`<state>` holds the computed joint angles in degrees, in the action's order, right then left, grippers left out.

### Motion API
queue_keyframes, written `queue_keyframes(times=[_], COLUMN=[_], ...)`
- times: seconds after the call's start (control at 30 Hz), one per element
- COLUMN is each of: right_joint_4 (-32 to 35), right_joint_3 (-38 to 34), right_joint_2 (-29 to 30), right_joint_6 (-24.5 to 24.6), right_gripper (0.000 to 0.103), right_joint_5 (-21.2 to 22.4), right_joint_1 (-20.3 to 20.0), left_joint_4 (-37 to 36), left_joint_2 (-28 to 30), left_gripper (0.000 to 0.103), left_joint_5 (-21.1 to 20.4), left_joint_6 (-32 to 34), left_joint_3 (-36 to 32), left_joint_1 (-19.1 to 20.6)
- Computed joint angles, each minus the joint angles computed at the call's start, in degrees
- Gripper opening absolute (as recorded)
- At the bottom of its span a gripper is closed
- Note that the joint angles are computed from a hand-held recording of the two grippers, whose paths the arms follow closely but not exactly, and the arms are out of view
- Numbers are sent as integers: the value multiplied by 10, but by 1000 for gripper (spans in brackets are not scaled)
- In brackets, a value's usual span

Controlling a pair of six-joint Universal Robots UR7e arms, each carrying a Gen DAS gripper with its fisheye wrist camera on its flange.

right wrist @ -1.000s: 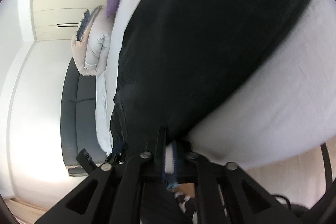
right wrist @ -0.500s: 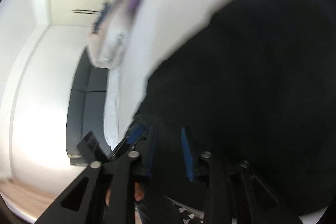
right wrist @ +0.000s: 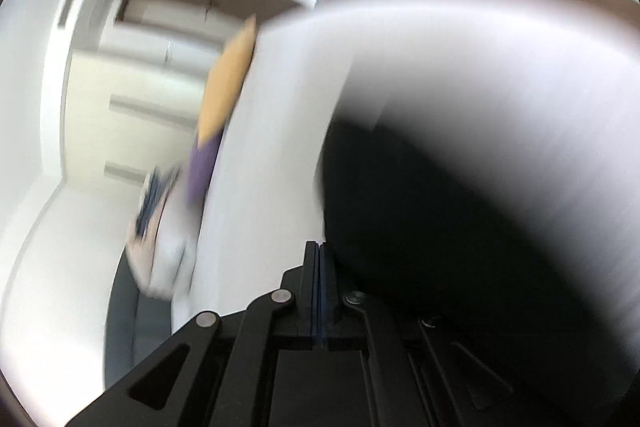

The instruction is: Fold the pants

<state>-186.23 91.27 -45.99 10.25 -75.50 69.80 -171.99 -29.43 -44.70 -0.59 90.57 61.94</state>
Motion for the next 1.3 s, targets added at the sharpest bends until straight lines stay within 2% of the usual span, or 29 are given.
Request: queue_keyframes(times=[0.07,0.1,0.13,0.17,0.2,0.27,0.37,0.43,0.47,0.53,0.63,0.7,0.77,0.8,0.87,0.9,0.97,1.0,1.1,1.2,1.23,1.3], right_joint_4=[-30,-43,-55,-49,-38,-13,47,77,63,27,-73,-126,-181,-213,-220,-235,-286,-290,-270,-197,-160,-108], right_joint_3=[22,40,64,87,110,144,157,154,159,172,215,241,273,292,299,303,329,334,336,307,289,230], right_joint_2=[-29,-47,-64,-78,-87,-83,-45,-13,-4,-1,-32,-52,-76,-93,-100,-103,-120,-128,-140,-112,-82,-1], right_joint_6=[5,0,6,-1,-22,-67,-93,-93,-84,-83,-57,-6,28,33,51,59,51,47,25,-18,-32,-36], right_gripper=[0,6,6,6,6,7,9,8,3,0,0,0,0,0,0,0,4,4,4,5,7,11], right_joint_5=[-66,-78,-65,-28,10,40,60,49,41,72,48,43,59,52,75,58,-15,-22,4,22,34,31], right_joint_1=[4,1,1,3,5,27,52,55,50,34,7,-22,-57,-71,-83,-79,-51,-45,-24,28,52,101], left_joint_4=[9,13,4,-3,-4,5,60,50,38,8,-68,-104,-132,-146,-172,-179,-183,-189,-209,-183,-165,-122], left_joint_2=[-9,-13,-13,-10,-9,10,47,54,47,27,-3,-7,-10,-15,-27,-32,-49,-63,-96,-113,-109,-102], left_gripper=[64,64,64,64,64,64,64,64,64,64,64,64,64,64,64,64,64,64,64,64,64,64], left_joint_5=[14,15,10,3,-1,-16,-22,-6,-11,-13,-34,-5,16,12,3,4,16,18,1,-23,-27,-37], left_joint_6=[-12,-12,-6,0,2,8,11,18,15,5,11,22,25,21,7,3,-11,-23,-35,-48,-49,-46], left_joint_3=[12,9,9,3,2,-26,-73,-70,-55,-18,50,83,105,118,144,155,180,203,231,199,175,131], left_joint_1=[-7,-13,-17,-22,-26,-31,-32,-34,-33,-30,-23,-34,-40,-40,-39,-40,-48,-53,-61,-54,-50,-41])
